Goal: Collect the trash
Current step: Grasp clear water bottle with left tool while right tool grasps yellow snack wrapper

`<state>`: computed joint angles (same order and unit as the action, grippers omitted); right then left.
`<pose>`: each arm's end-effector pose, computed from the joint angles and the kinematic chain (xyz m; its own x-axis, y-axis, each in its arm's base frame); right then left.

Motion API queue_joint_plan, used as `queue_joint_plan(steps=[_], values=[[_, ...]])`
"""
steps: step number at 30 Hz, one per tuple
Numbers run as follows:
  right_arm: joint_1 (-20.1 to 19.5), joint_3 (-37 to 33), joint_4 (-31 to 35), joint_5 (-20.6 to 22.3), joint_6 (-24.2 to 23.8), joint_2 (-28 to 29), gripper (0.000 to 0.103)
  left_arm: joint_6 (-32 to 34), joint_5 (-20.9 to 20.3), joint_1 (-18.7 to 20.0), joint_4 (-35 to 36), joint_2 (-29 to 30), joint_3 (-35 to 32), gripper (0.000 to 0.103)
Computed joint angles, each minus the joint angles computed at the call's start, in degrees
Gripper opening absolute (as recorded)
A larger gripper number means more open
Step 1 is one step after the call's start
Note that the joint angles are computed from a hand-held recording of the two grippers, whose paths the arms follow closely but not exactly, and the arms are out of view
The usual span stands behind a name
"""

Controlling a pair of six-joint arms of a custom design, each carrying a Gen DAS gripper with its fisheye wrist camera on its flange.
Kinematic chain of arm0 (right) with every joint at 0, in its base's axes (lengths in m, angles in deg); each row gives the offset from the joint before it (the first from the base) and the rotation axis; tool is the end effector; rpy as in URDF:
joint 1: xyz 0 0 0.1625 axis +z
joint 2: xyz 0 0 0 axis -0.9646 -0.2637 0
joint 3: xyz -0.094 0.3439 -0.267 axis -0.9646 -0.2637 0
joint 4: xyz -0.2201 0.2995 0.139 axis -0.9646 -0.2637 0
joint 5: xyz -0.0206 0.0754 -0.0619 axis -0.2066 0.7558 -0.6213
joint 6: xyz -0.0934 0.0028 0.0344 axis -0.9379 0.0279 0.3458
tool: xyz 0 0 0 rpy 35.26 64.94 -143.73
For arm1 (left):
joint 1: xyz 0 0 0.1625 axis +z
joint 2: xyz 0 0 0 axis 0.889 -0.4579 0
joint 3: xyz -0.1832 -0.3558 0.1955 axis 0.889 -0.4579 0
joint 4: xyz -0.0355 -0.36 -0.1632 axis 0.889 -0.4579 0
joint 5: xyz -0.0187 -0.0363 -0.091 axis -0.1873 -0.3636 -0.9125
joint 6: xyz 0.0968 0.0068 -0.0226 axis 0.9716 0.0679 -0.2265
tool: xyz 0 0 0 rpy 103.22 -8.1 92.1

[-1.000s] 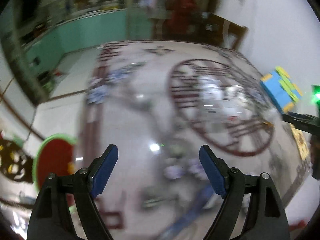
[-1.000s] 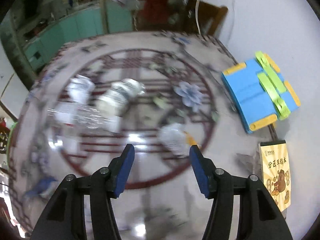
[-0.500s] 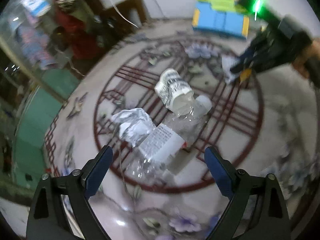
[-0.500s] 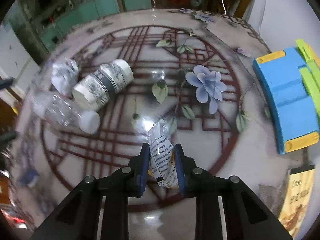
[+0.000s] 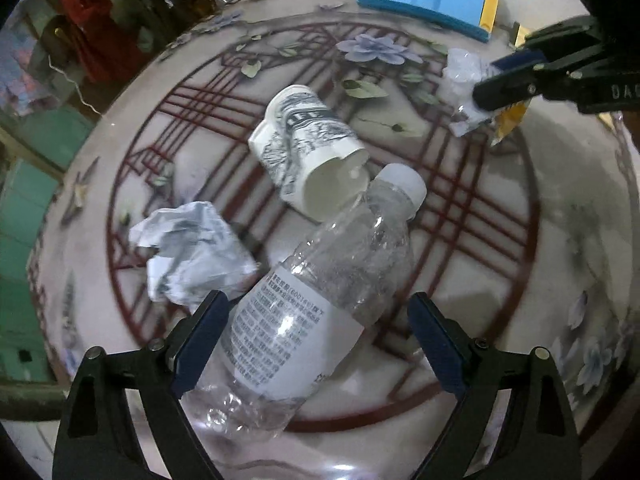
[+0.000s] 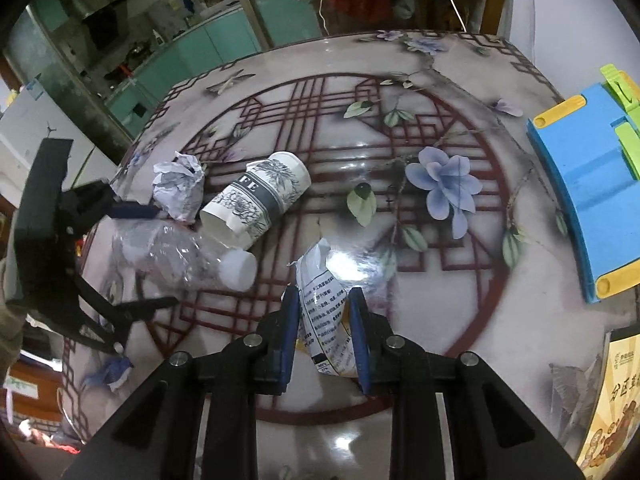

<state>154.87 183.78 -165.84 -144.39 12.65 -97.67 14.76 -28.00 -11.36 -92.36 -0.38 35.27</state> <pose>-0.0025 -0.5193 0.2147 -0.8222 0.2696 0.5012 -0.0684 0.8275 -0.5573 -0.2753 -0.6342 -0.0668 -0.0416 0.9698 -0.2403 0.8913 0.1448 0.4297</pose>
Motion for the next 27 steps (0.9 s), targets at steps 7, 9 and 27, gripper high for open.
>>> queue_joint_plan(steps=[7, 9, 27], values=[[2.01, -0.88, 0.38, -3.65, 1.21, 0.73, 0.022, -4.83, -1.69, -0.17, -0.91, -1.38, 2.17, 0.089], [2.75, -0.93, 0.03, -4.45, 1.00, 0.82, 0.022, -6.88, -2.79, 0.16, -1.18, -2.05, 2.91, 0.088], [5.49, 0.02, -1.28, -7.41, 0.30, 1.43, 0.040, -20.68, -5.77, 0.29, -1.50, -6.26, 8.67, 0.089]])
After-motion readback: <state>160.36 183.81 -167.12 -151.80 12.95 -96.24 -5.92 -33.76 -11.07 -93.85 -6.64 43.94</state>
